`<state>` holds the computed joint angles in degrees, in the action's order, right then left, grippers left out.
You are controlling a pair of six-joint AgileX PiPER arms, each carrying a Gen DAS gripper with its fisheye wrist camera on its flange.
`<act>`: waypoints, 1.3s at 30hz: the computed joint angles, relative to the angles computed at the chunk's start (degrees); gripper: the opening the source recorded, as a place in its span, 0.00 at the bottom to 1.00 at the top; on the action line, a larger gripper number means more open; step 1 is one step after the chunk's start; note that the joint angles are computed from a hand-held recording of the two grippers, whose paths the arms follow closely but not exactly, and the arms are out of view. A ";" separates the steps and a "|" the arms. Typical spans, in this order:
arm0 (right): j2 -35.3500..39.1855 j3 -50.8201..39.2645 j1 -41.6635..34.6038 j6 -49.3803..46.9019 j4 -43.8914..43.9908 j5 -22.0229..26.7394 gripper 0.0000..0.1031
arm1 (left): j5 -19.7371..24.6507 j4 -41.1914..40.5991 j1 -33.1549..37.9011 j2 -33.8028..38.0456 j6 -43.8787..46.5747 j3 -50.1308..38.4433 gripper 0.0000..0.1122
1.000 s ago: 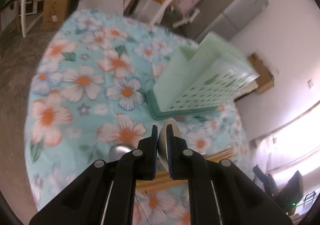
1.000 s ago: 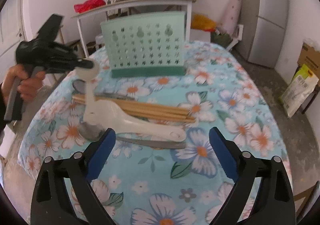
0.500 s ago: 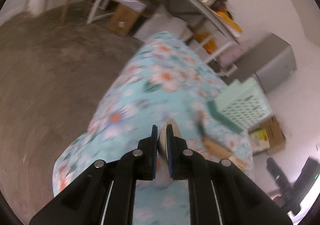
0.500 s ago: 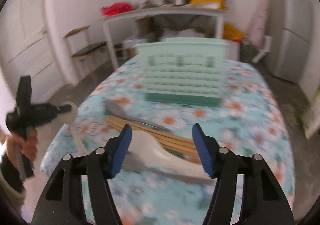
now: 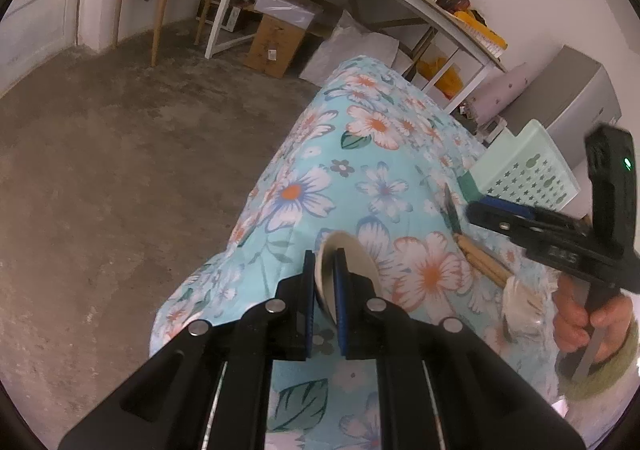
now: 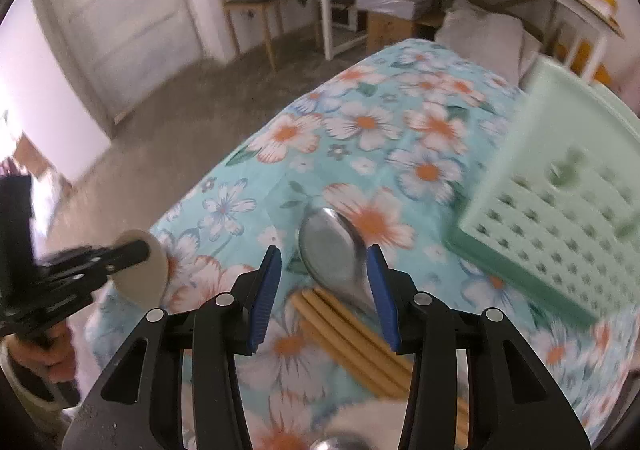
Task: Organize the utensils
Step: 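Lift the white ladle with the left tool while the right tool grasps a metal spoon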
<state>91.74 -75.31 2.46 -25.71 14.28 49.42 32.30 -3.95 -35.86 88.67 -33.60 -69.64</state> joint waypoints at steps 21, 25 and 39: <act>-7.20 6.11 1.29 2.98 -11.45 -13.41 0.01 | 2.79 5.32 -1.08 -1.03 -3.95 -0.73 0.07; -15.16 8.27 -7.71 -5.19 0.38 -12.22 0.01 | 3.20 6.54 -0.98 -1.91 -5.27 -0.74 0.07; -23.63 5.51 -52.43 -29.54 44.98 15.35 0.01 | 4.64 10.95 -2.97 -4.02 -11.54 -7.79 0.07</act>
<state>68.11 -69.80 -49.97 -55.25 59.26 64.78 36.94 7.00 -38.83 84.65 -45.13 -77.43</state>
